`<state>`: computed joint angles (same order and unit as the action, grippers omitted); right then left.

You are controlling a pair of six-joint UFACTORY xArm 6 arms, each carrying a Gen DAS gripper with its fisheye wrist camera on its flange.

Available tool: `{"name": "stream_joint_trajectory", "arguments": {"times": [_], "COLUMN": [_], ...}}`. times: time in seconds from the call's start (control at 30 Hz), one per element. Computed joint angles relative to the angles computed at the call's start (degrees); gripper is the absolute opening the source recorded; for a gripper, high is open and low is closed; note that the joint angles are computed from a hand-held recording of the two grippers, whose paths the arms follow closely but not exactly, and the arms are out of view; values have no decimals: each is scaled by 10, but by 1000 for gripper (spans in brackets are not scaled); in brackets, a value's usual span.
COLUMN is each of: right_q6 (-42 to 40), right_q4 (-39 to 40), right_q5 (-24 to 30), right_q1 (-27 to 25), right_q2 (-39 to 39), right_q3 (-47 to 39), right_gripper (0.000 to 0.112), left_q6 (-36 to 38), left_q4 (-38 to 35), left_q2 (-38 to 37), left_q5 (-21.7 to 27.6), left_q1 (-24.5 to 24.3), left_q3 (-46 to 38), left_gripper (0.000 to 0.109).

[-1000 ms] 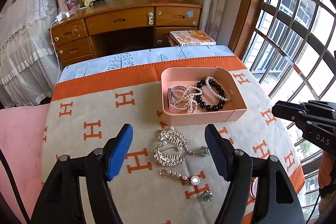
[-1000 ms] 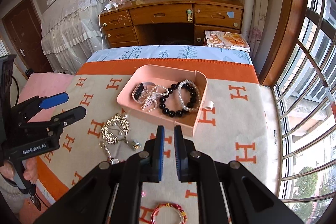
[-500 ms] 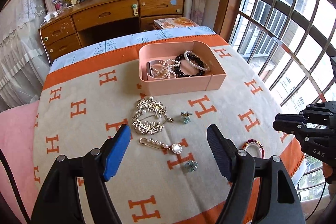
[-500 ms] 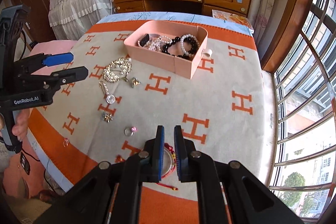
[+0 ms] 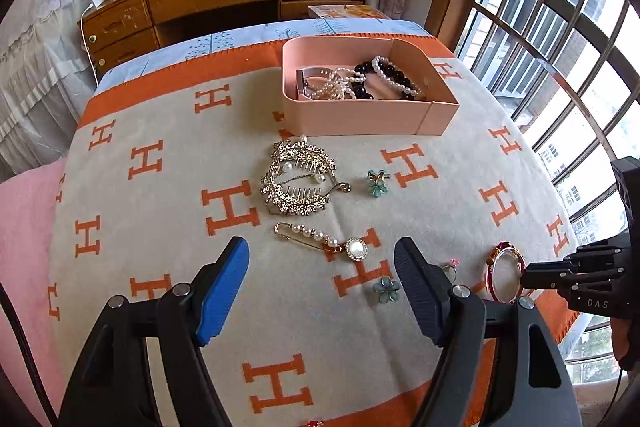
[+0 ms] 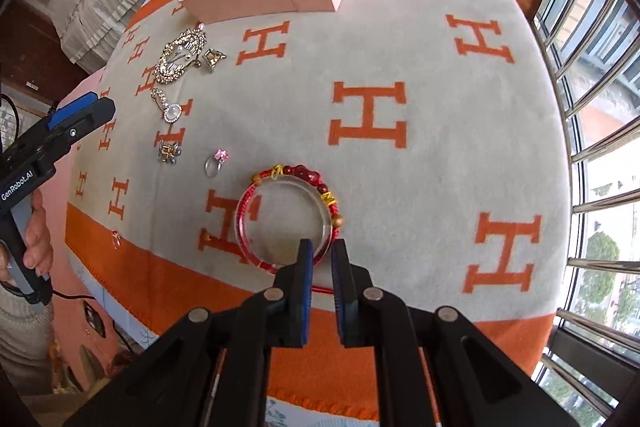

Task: Organize jewelry
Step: 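Move the right tool to the red bangle while the left tool moves to the gold hair comb, then grasp the red bangle with the right tool while the left tool grasps the gold hair comb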

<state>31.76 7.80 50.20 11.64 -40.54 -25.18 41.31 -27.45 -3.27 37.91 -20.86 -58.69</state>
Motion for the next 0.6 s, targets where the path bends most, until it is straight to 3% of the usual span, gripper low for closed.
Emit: {"name": "stream_joint_trajectory", "arguments": {"times": [0.13,0.47,0.6], "right_q6": [15,58,76], "right_q4": [9,-100,-135], "right_q5": [-6,10,-10], "right_q1": [3,44,49], "right_q2": [17,85,81], "right_q3": [-8,-62,-63], "right_gripper": [9,7,7], "left_q6": [-11,-18,-29], "left_q4": [-2,9,19], "left_q2": [18,51,76], "left_q5": [7,6,3], "left_q1": [4,7,9], "left_q3": [-14,-43,-68], "left_gripper": [73,73,73]}}
